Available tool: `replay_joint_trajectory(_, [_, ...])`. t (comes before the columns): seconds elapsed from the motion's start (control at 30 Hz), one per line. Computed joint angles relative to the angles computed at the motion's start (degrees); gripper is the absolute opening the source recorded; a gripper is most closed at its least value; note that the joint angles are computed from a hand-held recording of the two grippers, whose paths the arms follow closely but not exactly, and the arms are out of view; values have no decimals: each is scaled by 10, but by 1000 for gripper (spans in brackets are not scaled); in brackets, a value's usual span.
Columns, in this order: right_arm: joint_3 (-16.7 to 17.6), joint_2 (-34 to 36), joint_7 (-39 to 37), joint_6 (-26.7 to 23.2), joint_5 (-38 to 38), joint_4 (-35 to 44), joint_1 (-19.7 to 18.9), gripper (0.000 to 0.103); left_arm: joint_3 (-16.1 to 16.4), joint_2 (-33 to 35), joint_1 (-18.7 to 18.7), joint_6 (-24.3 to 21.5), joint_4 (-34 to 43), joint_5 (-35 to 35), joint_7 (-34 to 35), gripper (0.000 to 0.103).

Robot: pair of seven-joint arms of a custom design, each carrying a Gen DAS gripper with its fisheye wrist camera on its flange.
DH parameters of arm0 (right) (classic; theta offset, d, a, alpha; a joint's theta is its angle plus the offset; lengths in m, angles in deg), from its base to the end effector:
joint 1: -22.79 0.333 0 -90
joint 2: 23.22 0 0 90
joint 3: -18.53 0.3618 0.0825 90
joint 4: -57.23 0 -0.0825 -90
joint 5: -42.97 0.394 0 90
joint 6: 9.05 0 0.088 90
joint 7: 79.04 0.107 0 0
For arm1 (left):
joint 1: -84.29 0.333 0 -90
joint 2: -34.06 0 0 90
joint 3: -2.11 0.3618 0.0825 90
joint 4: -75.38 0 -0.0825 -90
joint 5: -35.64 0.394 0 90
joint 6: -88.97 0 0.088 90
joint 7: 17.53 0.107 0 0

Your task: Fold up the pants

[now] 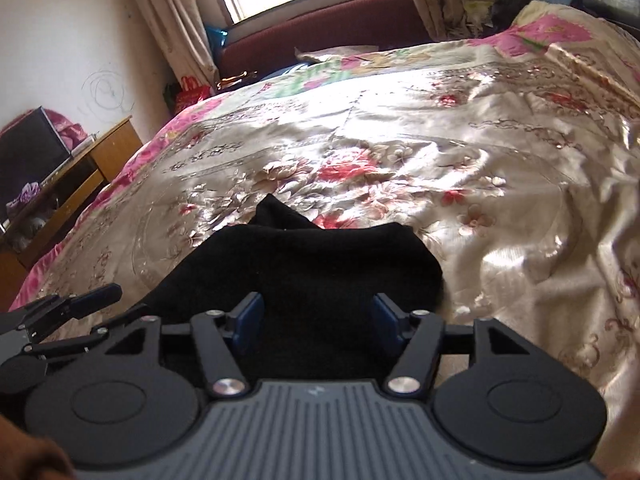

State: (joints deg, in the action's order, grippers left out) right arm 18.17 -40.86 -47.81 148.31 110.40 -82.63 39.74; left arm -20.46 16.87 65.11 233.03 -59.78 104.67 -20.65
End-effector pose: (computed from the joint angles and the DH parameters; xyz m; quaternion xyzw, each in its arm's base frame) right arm 0.4579 0.0976 0.5047 -0.7322 0.5216 -0.0836 0.4299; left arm 0.3490 -0.3398 0.5163 -0.6128 0.6171 -0.3196 0.3762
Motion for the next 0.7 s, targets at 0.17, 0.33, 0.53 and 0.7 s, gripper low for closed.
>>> replay_joint_trajectory(0.17, [-6,-16,86,-25,-17,-46,-20,69,36,-5,14,100,-20,-14,12,71])
replay_joint_trajectory(0.33, [-27,19,81,-86,64,-37,-17,70,53,23,36,189,-26,-37,56,82])
replay_joint_trajectory(0.53, [-11,82,3,-112,172,4,-25,75,80,70,80,320,-34,-49,22,103])
replay_joint_trajectory(0.7, [-2,109,22,-135,157,33,-42,65,31,91,116,339,-16,-37,-30,90])
